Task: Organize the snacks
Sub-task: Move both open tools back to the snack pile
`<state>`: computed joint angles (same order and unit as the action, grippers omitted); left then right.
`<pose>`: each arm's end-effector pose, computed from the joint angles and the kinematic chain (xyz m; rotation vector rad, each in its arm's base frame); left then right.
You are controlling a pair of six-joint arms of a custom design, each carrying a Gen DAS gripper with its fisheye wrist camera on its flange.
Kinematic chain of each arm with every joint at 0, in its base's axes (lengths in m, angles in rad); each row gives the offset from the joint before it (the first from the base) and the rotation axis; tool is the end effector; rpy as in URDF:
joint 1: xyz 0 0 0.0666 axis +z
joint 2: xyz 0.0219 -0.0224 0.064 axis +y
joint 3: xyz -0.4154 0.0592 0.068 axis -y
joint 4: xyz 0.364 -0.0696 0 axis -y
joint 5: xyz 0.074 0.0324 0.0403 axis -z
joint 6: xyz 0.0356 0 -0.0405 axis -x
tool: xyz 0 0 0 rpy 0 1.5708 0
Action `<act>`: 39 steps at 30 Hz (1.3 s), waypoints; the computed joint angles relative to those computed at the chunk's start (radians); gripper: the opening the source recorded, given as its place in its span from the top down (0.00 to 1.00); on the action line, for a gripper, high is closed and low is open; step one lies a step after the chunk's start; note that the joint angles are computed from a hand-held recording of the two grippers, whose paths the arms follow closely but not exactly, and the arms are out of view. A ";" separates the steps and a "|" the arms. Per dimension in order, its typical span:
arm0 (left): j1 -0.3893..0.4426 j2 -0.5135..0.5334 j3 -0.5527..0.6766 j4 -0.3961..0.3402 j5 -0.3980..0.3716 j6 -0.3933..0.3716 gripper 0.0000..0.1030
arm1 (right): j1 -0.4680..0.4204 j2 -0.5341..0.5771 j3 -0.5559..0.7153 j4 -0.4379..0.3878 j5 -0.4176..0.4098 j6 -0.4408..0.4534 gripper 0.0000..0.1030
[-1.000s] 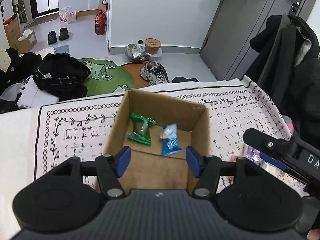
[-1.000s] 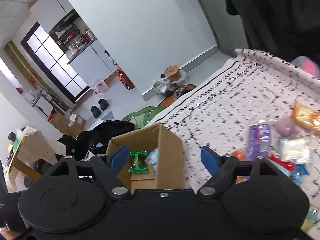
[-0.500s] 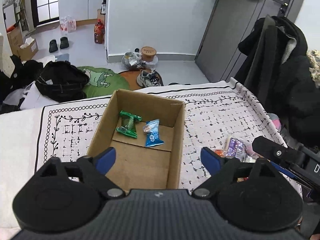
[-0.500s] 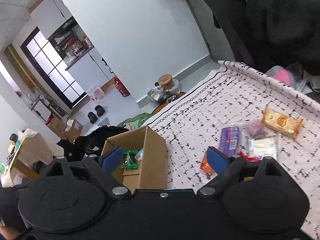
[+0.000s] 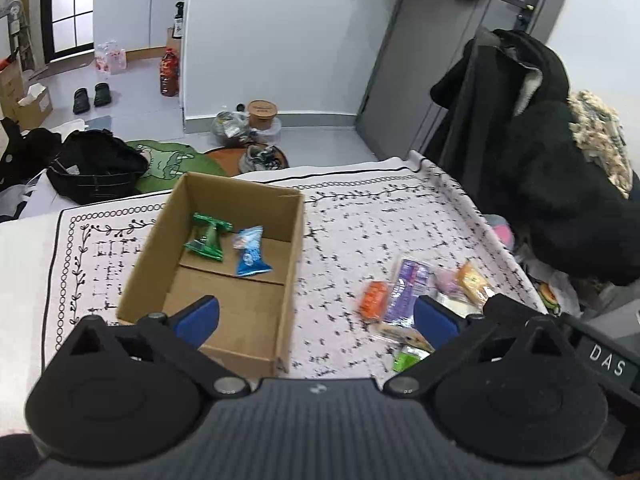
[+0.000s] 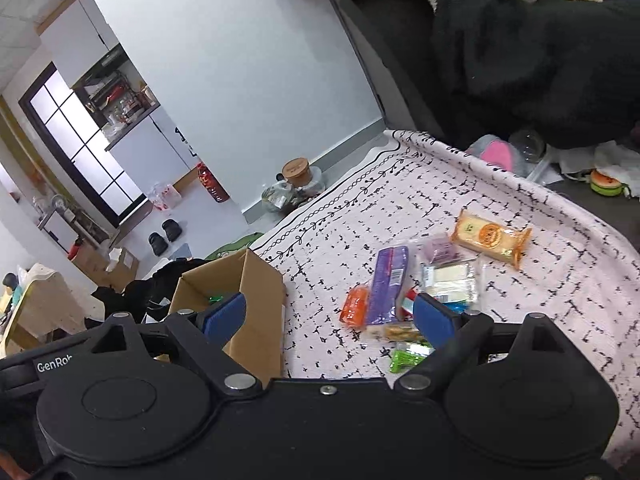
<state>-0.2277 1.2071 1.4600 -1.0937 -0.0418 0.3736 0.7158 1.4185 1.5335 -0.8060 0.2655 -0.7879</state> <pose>0.3539 -0.0809 0.5523 -0.1959 2.4152 -0.2258 0.3618 0.3018 0.5241 0.2253 2.2726 0.5104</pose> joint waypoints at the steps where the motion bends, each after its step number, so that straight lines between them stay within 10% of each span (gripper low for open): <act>1: -0.009 -0.005 -0.003 0.003 -0.004 0.005 0.00 | -0.001 -0.008 -0.006 0.000 0.000 -0.002 0.10; 21: -0.167 -0.017 -0.012 -0.045 -0.109 0.125 0.00 | -0.080 -0.087 -0.098 -0.146 -0.056 -0.242 0.00; 39: -0.185 0.032 -0.094 0.032 -0.048 0.204 0.01 | -0.138 -0.033 -0.147 -0.160 -0.191 -0.306 0.11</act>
<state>-0.4126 1.2394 1.3660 -1.0619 -0.0896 0.5772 0.5775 1.3856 1.3863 -0.9659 0.0742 -1.0938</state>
